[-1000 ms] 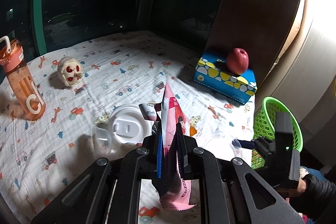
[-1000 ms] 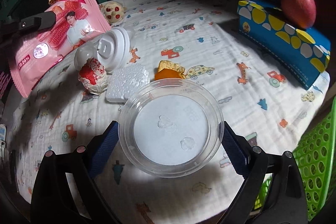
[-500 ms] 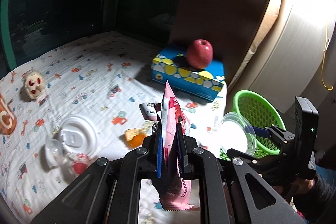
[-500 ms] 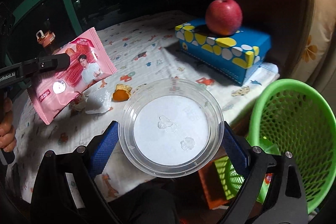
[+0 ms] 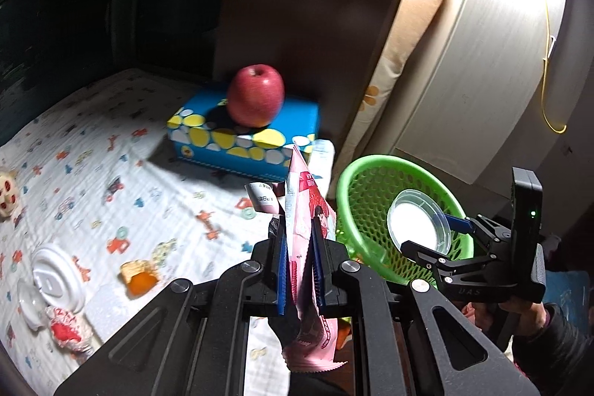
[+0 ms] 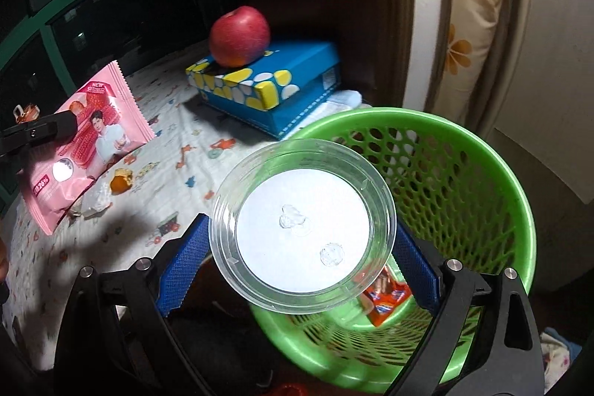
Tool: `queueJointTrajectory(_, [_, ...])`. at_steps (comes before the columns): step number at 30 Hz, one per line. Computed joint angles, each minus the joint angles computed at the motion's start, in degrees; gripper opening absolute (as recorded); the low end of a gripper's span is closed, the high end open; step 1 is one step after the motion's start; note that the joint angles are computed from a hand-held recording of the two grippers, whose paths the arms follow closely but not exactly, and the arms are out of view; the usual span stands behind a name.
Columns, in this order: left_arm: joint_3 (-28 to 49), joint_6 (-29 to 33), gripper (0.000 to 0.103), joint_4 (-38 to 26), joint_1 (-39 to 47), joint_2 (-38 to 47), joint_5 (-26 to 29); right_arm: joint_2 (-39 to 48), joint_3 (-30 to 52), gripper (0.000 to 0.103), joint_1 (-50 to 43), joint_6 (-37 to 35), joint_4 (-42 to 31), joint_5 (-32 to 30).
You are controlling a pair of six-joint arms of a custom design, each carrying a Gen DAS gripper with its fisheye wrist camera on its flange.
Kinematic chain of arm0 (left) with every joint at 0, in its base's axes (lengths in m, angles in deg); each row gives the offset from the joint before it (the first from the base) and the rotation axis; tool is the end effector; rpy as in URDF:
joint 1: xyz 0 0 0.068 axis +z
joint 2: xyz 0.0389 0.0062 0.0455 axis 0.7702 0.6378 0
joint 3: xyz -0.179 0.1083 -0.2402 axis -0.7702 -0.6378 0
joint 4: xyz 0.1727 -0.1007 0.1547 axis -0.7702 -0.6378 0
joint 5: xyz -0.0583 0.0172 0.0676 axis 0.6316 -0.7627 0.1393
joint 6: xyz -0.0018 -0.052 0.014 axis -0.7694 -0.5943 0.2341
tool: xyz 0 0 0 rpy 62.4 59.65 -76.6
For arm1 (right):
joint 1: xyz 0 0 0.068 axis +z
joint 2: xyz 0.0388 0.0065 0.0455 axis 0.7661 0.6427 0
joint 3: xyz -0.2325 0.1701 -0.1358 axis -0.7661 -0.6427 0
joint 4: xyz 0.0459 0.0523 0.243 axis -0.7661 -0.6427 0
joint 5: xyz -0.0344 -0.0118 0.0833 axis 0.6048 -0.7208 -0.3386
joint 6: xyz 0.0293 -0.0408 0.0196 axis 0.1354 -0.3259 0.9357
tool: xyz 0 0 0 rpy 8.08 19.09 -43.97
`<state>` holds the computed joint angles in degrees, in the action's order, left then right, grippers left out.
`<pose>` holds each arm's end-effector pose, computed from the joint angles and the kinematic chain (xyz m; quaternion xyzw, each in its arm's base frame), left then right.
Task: Collect trash
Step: 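Carry the lid to the green basket and open the right tool while the left tool carries the packet, then open the left tool over the green basket to drop the pink packet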
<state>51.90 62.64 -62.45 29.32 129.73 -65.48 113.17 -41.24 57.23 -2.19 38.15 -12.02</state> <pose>0.2151 -0.0899 0.1949 0.1401 0.9004 -0.1853 0.3679 0.1936 0.0282 0.1308 -0.0491 0.9250 0.0830 0.3675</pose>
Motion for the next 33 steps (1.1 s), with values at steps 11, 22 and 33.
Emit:
queueJointTrajectory(11, [7.7, -3.5, 0.011, -0.6, -10.6, 7.3, -4.7, 3.5, -0.2, 0.094, -18.1, -6.4, 0.9, -9.3])
queueJointTrajectory(22, [13.8, -5.2, 0.012, -0.8, -16.6, 15.4, -6.3, 3.6, -1.3, 0.095, -25.2, -10.0, 1.8, -13.1])
queueJointTrajectory(33, [19.0, -7.3, 0.013, -1.3, -21.0, 22.6, -8.1, -2.1, -2.9, 0.095, -33.7, -12.3, -1.4, -19.0])
